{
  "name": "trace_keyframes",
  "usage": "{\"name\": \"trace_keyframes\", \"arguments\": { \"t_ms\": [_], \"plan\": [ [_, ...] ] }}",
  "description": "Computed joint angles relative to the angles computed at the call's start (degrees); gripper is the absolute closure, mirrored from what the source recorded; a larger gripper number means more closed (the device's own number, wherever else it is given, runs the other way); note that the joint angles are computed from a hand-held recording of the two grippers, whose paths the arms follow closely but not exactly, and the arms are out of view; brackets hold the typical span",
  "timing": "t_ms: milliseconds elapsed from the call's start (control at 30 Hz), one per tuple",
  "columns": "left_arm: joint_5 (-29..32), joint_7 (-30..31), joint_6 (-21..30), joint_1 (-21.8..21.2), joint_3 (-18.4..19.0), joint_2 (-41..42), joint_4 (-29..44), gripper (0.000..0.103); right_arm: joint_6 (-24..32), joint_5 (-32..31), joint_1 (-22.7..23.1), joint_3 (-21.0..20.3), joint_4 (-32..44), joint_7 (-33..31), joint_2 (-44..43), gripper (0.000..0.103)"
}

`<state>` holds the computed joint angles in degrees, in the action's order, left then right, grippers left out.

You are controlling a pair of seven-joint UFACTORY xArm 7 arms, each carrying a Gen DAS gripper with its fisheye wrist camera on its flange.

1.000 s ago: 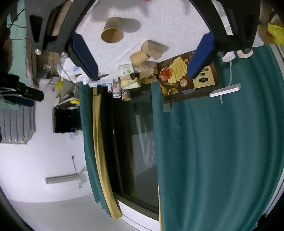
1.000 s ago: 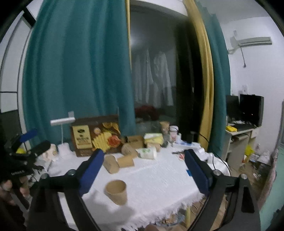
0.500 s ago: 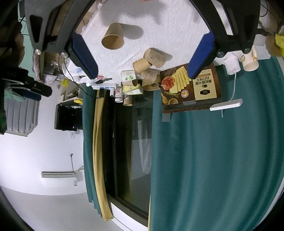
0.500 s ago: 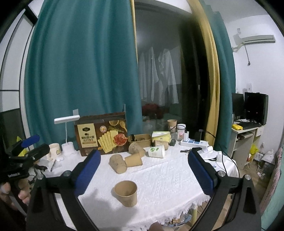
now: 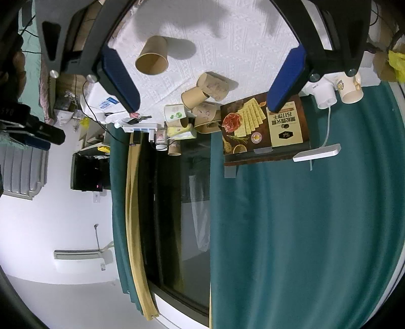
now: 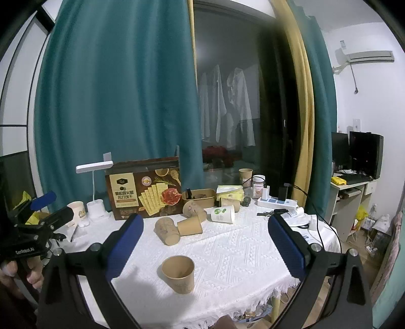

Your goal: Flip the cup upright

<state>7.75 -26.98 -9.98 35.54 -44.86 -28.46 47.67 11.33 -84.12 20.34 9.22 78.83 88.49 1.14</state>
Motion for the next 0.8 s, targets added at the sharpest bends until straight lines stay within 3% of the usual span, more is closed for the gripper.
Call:
{"name": "trace_keyframes", "arguments": {
  "t_ms": [133,333,433,800],
  "plan": [
    [-0.6,0.2,-0.3,-3.3,2.5,1.7,-0.2,0.003,-0.4,1.0,0.0,-0.1,-0.2,-0.8,0.1,0.005],
    [-1.1,0.1,0.0,-3.1,2.1,1.2,-0.3,0.003,-0.9,1.0,-0.3,-0.2,-0.6,-0.3,0.0,0.005],
    [-1.3,0.1,0.3,-6.2,4.4,2.2,-0.4,0.003,-0.9,0.9,-0.3,-0.2,-0.7,-0.3,-0.1,0.005],
    [-1.2,-0.7,0.2,-5.0,3.3,1.9,-0.3,0.003,-0.8,1.1,-0.4,-0.3,-0.6,-0.1,0.3,0.005]
  ]
}}
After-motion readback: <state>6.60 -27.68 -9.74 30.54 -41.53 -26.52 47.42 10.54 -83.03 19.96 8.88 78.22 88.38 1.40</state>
